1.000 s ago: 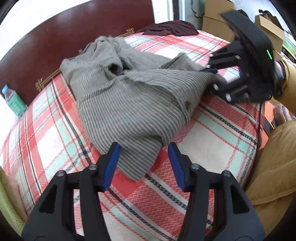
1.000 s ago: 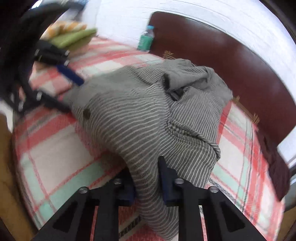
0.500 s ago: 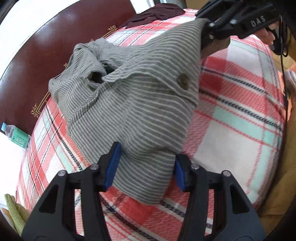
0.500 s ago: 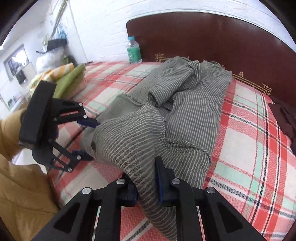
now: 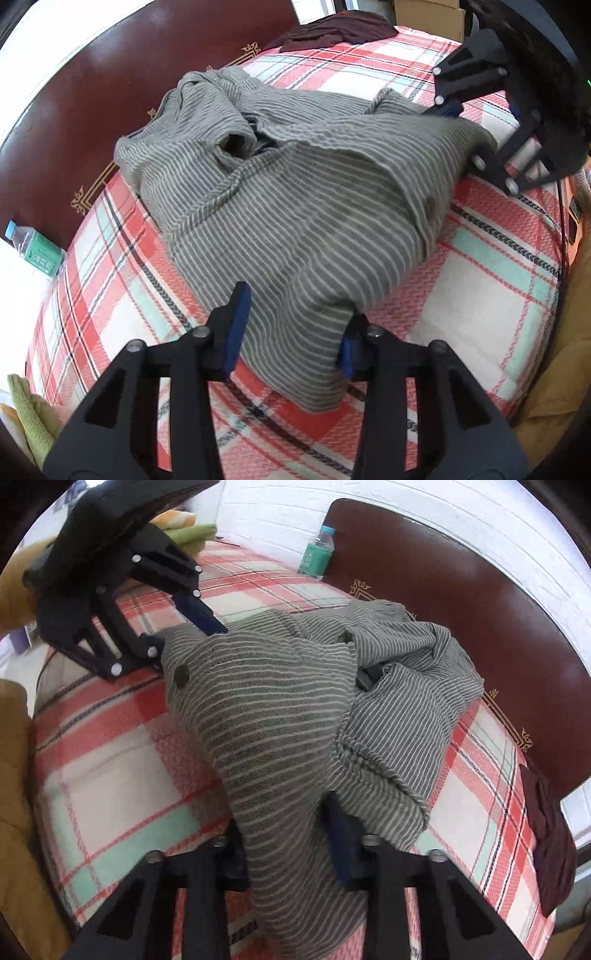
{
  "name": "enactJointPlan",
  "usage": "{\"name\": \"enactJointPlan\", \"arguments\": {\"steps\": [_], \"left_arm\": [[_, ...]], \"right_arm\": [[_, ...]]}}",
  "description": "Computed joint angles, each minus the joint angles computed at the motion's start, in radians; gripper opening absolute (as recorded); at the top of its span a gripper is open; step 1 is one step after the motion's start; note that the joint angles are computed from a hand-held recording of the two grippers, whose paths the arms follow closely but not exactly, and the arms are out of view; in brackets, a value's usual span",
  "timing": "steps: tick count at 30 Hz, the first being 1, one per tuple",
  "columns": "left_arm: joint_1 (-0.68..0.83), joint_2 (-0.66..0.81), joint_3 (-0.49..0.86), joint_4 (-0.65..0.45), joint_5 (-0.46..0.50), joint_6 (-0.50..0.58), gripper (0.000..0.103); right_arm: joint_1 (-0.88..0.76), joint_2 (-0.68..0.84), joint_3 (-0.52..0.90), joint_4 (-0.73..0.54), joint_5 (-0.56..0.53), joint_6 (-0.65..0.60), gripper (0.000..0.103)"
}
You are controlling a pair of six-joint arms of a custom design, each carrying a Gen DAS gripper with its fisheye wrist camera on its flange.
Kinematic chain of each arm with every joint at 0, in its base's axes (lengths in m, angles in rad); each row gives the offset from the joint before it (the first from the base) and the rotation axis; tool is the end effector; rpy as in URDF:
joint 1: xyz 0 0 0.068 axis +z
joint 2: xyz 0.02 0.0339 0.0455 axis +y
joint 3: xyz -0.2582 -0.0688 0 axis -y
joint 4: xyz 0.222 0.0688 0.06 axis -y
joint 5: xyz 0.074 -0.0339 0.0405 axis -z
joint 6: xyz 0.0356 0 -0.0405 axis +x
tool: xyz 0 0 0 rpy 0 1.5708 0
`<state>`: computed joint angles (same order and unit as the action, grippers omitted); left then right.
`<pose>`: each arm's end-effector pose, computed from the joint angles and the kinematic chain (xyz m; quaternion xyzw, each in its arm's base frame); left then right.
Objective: Fold clothes
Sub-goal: 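Grasp the shirt edge with the left tool while the right tool grasps the opposite edge, then lift the shirt with both tools and fold it over onto itself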
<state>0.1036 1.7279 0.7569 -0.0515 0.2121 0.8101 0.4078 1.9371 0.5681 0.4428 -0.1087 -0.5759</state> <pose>0.2912 0.0227 0.1263 0.3580 0.8882 0.0273 0.2865 0.2569 0.1152 0.0617 -0.4624 0.8267 0.0248 0.3195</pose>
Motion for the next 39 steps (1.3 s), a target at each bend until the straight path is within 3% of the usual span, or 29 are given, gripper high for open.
{"name": "enactJointPlan", "arguments": {"steps": [3, 5, 8, 12, 17, 22, 29, 34, 39], "left_arm": [[0.013, 0.031, 0.045, -0.037, 0.024, -0.012, 0.041], [0.022, 0.037, 0.074, -0.083, 0.051, -0.014, 0.022], [0.037, 0.018, 0.107, -0.169, 0.084, 0.002, 0.014], [0.09, -0.059, 0.128, -0.313, 0.153, 0.045, 0.012], [0.136, -0.17, 0.137, -0.512, 0.194, 0.124, 0.012], [0.164, -0.261, 0.098, -0.639, 0.185, 0.191, 0.012], [0.135, -0.271, 0.172, -0.644, 0.143, 0.131, 0.012], [0.114, -0.161, 0.411, -0.689, 0.11, 0.042, 0.012], [0.087, 0.019, 0.688, -0.759, 0.067, -0.028, 0.012]], "right_arm": [[-0.026, -0.027, 0.034, -0.068, -0.044, 0.023, 0.014], [-0.051, -0.051, 0.065, -0.148, -0.096, 0.051, 0.011], [-0.079, -0.089, 0.105, -0.261, -0.164, 0.073, 0.009], [-0.129, -0.146, 0.162, -0.476, -0.319, 0.077, 0.008], [-0.145, -0.253, 0.158, -0.644, -0.423, 0.037, 0.007], [-0.083, -0.352, 0.108, -0.712, -0.383, 0.012, 0.007], [-0.07, -0.414, 0.17, -0.725, -0.316, 0.054, 0.008], [-0.085, -0.351, 0.337, -0.765, -0.285, 0.044, 0.008], [-0.111, -0.198, 0.606, -0.869, -0.274, 0.015, 0.008]]}}
